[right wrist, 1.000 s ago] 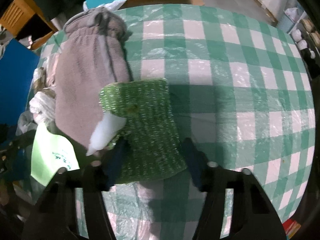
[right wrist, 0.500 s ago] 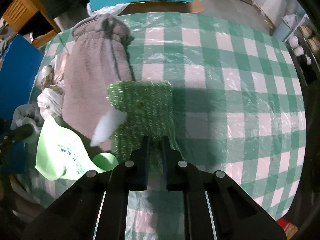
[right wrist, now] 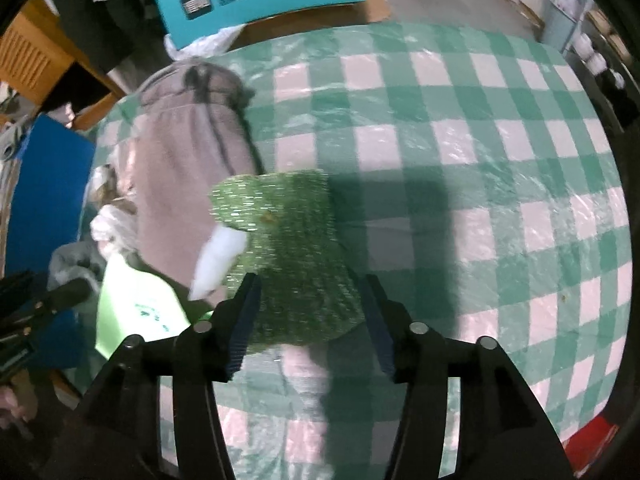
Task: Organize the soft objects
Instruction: 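Lift the green mesh pad off the table with the right tool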
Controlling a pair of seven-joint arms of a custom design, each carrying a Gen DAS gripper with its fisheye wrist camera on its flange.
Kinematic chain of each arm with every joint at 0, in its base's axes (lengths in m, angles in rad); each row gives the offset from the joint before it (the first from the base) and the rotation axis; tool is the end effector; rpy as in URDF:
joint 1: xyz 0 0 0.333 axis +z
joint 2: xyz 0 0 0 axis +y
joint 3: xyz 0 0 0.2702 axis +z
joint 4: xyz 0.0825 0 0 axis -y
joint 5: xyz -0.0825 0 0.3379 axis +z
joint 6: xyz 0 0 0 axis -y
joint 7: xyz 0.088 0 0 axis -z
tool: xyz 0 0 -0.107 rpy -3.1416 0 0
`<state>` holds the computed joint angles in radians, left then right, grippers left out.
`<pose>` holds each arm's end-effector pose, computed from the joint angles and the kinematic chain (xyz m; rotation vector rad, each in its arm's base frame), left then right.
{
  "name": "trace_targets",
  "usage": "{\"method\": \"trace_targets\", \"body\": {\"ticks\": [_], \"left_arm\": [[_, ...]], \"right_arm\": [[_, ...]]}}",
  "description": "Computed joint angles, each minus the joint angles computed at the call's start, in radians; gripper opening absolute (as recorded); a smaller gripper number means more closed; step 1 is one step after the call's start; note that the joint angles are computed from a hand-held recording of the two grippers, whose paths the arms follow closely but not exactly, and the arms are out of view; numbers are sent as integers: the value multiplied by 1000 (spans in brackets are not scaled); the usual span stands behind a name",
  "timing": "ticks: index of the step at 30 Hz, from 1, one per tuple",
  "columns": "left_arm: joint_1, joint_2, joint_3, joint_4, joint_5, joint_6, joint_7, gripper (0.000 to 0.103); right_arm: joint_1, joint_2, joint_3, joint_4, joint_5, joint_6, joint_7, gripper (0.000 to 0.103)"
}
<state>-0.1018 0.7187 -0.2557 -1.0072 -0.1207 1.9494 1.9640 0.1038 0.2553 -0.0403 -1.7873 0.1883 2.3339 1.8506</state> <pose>0.6671 -0.1935 0.4382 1.3825 -2.7450 0.5736 0.6002 0.0429 0.4166 -1.6464 2.2894 -0.0707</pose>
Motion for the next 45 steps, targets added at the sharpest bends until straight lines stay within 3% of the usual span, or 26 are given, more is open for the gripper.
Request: {"method": "trace_targets", "body": {"ticks": [6,24,26,28,31,45], "left_arm": [[0,21,2,32,0,-21,-9,29],[-11,60,3,87,9,-55,-20,29],[-14,70,4,105,10,-64,-22,29],[-14,71,4,107,10,-65,-26,29],[-16,70,4,108,9,-66,-29,29],[-20,52,2,82,10,-57,-17,29]], "right_arm": [[24,74,6,90,-46,-44,-14,56],[46,116,-2,134,-77,-72,-27,56],[43,108,-8,125,-79,-69,-8,46],[38,101,-13,120,-78,-71,7,25],[32,84,-21,104,-91,-73,34,13],[28,-16,-45,4,-234,-110,175,10]]}}
